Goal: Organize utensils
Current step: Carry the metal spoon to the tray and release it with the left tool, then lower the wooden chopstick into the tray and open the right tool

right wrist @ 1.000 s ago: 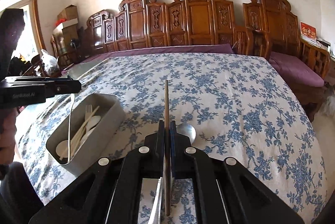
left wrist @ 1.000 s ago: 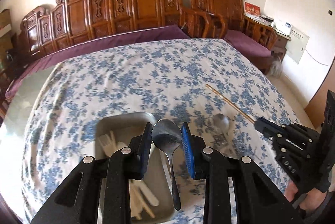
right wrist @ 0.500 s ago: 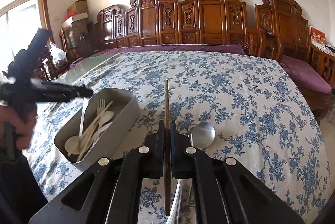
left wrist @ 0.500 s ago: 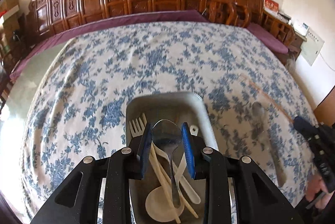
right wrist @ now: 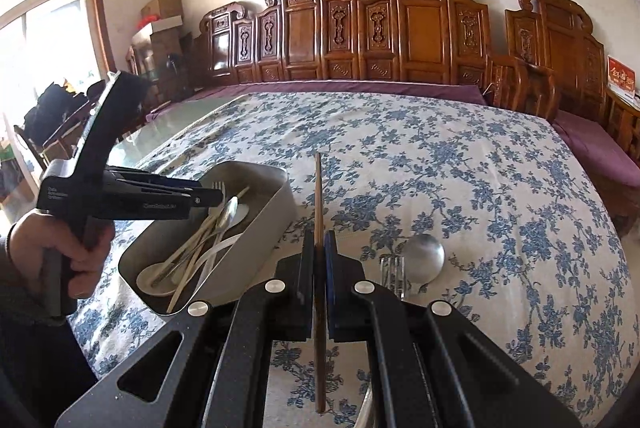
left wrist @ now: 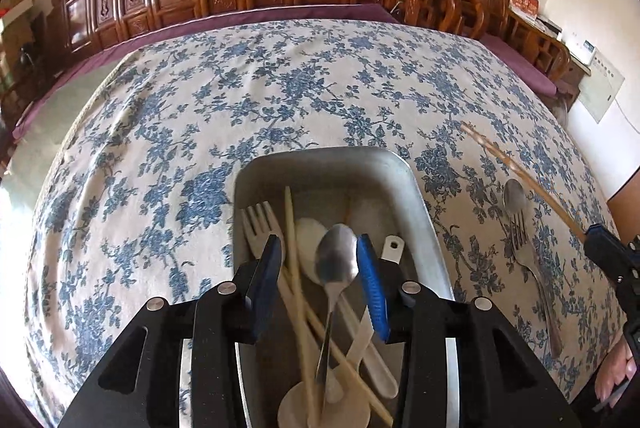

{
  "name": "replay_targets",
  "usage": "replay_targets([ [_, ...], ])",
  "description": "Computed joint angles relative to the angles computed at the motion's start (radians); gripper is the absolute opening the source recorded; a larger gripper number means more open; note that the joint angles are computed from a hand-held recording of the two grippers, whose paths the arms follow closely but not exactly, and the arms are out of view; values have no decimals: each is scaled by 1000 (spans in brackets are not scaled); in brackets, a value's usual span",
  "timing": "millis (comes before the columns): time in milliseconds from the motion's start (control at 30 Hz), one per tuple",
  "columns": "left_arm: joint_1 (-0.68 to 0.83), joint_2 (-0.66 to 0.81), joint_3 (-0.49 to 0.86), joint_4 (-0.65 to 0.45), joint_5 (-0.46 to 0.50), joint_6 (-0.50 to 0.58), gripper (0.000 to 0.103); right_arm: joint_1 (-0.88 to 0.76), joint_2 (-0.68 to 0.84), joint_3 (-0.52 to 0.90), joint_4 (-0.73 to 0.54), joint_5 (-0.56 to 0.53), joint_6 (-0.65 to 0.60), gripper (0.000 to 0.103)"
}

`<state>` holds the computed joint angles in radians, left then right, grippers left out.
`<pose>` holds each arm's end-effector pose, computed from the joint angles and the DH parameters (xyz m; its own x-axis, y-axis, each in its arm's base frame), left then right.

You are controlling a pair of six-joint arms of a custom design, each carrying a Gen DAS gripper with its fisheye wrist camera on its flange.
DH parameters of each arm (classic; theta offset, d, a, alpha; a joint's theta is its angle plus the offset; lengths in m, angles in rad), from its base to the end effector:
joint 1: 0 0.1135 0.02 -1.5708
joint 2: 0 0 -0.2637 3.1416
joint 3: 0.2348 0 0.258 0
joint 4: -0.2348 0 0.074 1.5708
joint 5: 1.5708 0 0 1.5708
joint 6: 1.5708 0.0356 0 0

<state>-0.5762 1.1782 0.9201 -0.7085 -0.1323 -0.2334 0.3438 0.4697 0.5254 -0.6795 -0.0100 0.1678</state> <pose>0.2031 -0.1264 0.2612 -0.7817 0.2345 -0.5778 0.3047 0.9521 -0.0258 0.1138 0.0411 0.2427 -0.5998 -0.0373 -0.7993 -0.2480 0.9584 0.1413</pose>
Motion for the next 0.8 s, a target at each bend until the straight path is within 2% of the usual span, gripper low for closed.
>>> replay_targets([
  [300,28,-211,-29,-120,-23,35,39,225,27,9,-5,157,122,6],
  [433,18,-302,-53,-167,-65,40,39,330,58,21,5,219,188,6],
  [500,38,-340,-63,-186,-45,41,39,372,77,27,14,243,220,6],
  [800,95,-405,-96,-199,-22,79,39,493,273,81,109,306,331,6],
])
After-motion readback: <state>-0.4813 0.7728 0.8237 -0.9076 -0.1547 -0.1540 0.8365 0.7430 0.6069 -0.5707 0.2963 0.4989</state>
